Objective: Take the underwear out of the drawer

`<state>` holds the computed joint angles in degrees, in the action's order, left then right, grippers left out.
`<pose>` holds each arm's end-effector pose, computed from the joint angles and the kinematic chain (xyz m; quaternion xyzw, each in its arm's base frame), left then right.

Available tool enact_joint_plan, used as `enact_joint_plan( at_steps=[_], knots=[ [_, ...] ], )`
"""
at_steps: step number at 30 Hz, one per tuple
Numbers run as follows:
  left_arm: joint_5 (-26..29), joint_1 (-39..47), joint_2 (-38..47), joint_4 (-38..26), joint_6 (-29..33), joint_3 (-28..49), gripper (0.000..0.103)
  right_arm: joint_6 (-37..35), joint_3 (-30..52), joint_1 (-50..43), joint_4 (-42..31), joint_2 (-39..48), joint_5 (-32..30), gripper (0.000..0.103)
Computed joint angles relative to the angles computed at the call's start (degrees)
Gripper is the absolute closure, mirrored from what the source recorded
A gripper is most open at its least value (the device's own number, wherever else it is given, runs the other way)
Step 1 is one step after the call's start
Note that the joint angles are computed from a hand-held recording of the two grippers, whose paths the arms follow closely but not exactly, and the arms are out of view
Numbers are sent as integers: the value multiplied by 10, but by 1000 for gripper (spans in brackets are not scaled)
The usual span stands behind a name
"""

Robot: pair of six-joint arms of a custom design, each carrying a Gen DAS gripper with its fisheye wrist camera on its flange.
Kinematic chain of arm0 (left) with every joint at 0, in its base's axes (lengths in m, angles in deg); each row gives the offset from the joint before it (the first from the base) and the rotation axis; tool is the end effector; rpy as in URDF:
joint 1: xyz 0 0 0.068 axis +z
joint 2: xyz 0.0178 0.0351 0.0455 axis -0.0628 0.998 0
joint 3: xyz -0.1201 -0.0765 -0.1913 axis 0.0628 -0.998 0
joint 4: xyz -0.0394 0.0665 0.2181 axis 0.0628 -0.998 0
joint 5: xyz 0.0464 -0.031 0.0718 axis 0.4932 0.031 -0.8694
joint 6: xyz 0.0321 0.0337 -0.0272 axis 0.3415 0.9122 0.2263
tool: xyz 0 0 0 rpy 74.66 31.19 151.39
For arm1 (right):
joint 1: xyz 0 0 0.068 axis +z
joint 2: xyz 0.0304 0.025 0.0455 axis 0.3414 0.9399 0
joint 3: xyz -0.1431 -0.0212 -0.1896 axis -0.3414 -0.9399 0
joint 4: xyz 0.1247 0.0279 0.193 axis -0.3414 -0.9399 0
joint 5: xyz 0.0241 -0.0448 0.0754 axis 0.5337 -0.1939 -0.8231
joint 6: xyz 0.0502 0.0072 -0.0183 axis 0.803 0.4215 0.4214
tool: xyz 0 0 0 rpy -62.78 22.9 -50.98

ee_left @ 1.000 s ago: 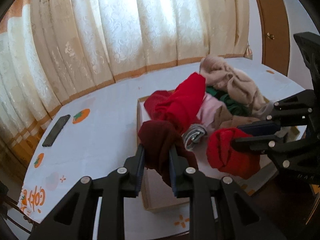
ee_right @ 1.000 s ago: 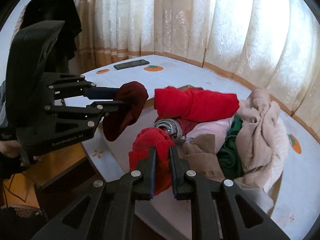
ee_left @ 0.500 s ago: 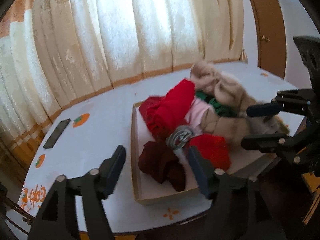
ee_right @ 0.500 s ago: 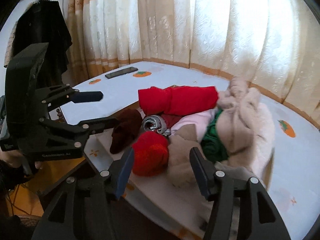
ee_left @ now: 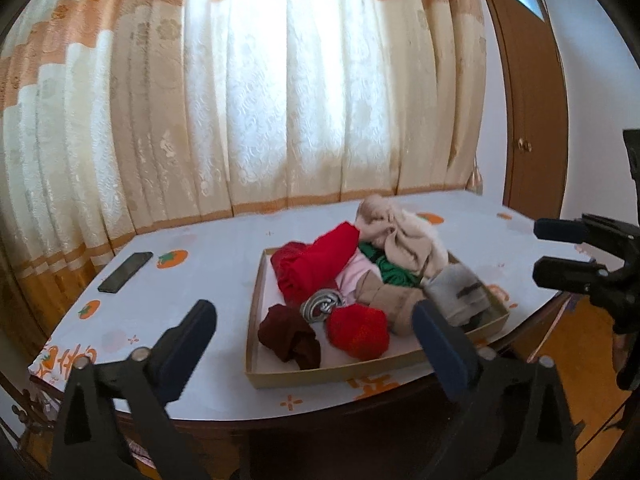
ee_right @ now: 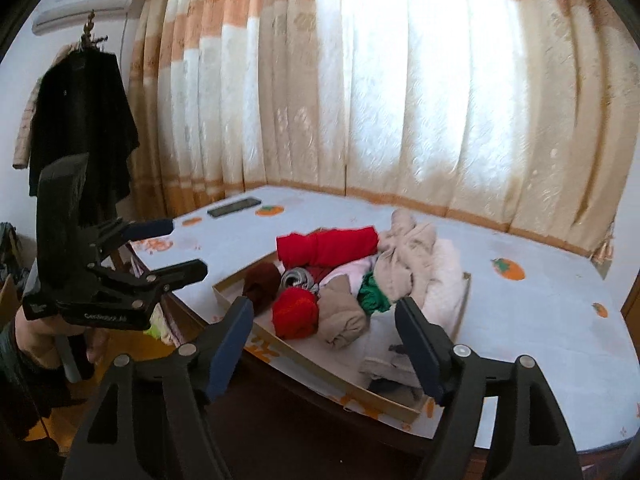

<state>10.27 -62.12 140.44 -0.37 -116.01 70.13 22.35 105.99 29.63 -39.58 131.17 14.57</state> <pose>0.1599 -0.2068 0.3841 0.0140 0.8366 0.0226 0.5472 0.2260 0.0552 0.4099 -0.3125 0.7906 0.1730 0.4973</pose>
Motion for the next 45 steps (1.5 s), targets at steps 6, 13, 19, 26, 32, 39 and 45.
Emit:
enact_joint_plan(
  at_steps=[6,13,19,26,32,39,45],
  knots=[
    [-29,-30,16,-27,-18,35,0,6,-23,-18,18,-31,-3,23],
    [-40,-44,35,-52,-28,68,0,6,-28,-23,17,-37,-7,23],
    [-30,-36,37,-55,-35,66,0,4,-35,-16,23,-41,-2,23],
    [-20,-36,44,-63,-39,71,0,8,-40,-9,28,-44,4,23],
    [-18,-35,45,-63,-37,74,0,5,-37,-4,28,-43,7,23],
    [-13,-28,50,-80,-47,86,0,5,-36,-6,29,-43,5,23],
    [-1,-15,51,-82,-45,86,0,-3,-32,-8,23,-37,0,23]
  ],
)
